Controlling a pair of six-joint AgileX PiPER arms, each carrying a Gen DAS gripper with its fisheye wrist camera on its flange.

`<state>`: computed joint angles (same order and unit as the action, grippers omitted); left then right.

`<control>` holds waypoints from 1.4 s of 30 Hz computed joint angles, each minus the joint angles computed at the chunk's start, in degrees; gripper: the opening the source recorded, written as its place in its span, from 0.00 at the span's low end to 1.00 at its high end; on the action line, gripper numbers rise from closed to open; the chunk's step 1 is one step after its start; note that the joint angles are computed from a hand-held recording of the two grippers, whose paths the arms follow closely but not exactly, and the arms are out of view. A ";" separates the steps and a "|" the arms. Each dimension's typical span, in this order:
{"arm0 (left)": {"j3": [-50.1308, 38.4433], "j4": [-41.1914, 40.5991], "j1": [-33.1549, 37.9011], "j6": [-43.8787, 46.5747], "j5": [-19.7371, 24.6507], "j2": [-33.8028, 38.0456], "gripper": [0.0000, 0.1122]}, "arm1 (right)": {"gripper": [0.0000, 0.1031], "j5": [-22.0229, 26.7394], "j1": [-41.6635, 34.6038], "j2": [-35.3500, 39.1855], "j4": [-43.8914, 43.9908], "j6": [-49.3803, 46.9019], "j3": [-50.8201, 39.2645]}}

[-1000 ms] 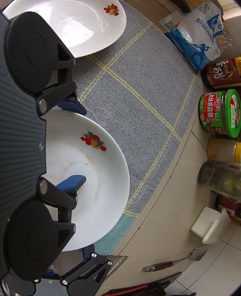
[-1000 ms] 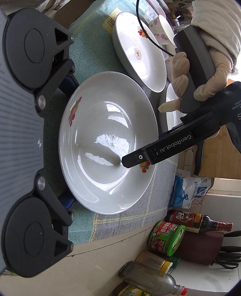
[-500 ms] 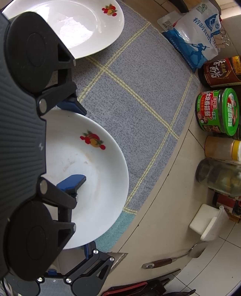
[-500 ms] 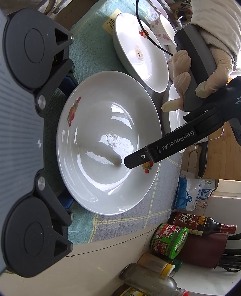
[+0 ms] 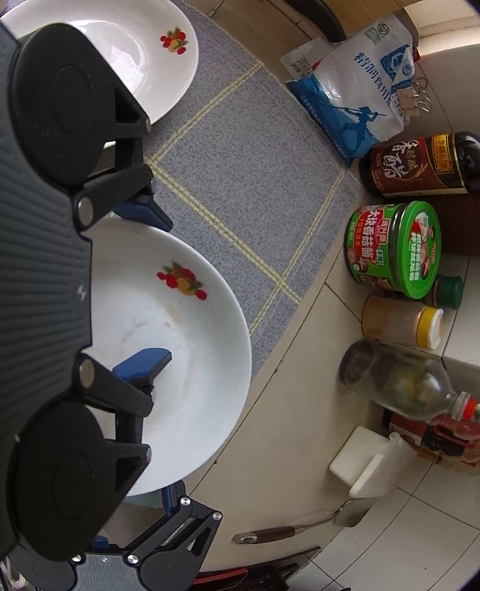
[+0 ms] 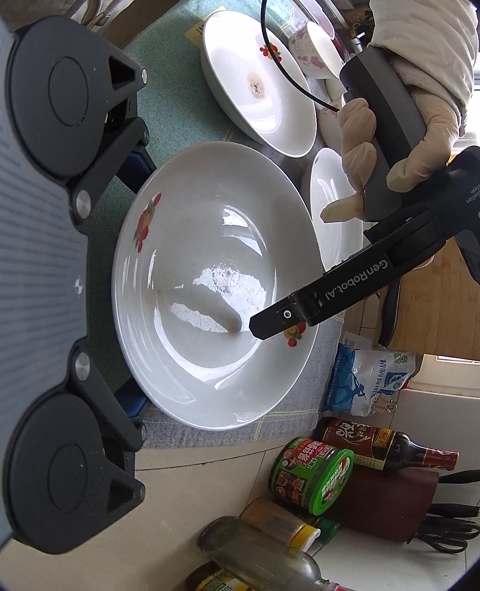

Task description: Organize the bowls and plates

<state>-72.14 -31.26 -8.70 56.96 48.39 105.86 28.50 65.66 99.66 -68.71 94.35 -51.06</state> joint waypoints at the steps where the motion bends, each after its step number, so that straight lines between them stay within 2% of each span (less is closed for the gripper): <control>1: -1.24 0.06 -0.10 -0.53 0.06 0.84 0.60 | 1.00 -0.76 -1.03 -0.01 -0.04 -0.89 -0.11; 11: -10.24 0.37 -2.10 -4.94 -1.55 8.40 0.60 | 1.00 -8.85 -11.94 1.37 -0.03 -10.42 -2.09; 19: -17.49 0.81 -2.90 -7.17 -0.92 14.30 0.60 | 1.00 -12.44 -17.22 3.93 1.60 -15.33 -4.16; 32: -20.94 1.05 -3.73 -8.30 -0.76 17.63 0.60 | 1.00 -14.12 -19.41 5.12 2.34 -16.76 -4.12; 42: -15.98 1.18 -3.58 -8.11 -3.59 13.32 0.67 | 1.00 -12.97 -18.53 4.63 0.03 -13.75 -3.45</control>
